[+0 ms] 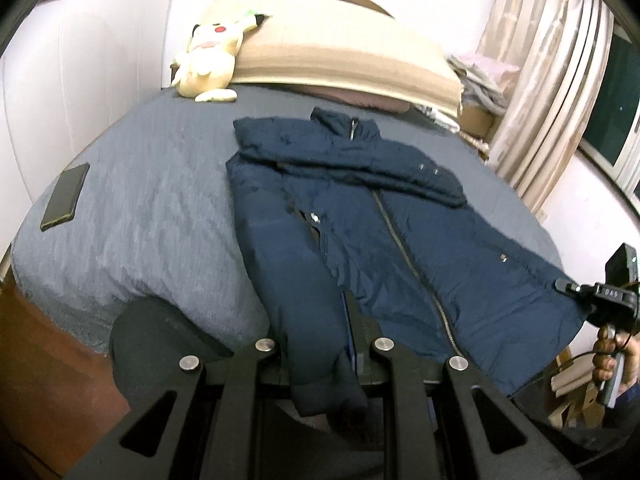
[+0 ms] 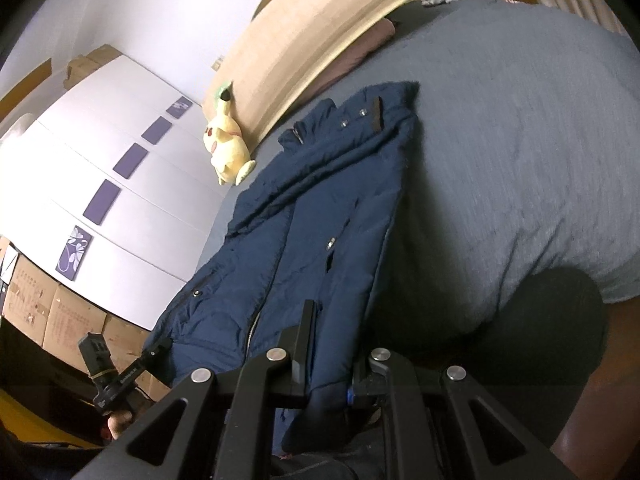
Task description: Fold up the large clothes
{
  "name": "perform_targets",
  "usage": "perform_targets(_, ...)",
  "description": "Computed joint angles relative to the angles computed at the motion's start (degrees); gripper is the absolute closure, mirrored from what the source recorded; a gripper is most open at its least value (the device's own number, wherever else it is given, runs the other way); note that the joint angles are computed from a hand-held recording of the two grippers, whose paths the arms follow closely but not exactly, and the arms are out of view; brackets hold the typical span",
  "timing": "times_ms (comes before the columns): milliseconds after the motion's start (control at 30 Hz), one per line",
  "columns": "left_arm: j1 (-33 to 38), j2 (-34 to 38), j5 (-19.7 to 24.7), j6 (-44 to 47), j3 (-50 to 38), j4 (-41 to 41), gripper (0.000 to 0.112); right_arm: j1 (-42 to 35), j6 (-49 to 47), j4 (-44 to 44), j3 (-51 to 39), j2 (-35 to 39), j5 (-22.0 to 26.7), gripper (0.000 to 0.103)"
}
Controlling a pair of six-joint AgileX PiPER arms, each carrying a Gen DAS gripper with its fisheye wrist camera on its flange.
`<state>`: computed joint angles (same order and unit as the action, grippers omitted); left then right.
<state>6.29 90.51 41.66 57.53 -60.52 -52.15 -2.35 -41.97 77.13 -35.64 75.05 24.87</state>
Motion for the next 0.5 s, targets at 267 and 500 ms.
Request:
perform_targets(267,-0.19,1.85,1.32,-2.97,-6.2,-2.02,0.095,0.41,2.78,-3.61,-4.65,-0.66,-1.27,0.092)
perform_targets(500,-0.56,3.94,0.75,-8.27,-10.15,-2.24,0.095,-0.15,-2.78,3.55,-6.49,-0.15,-2.55,0.092)
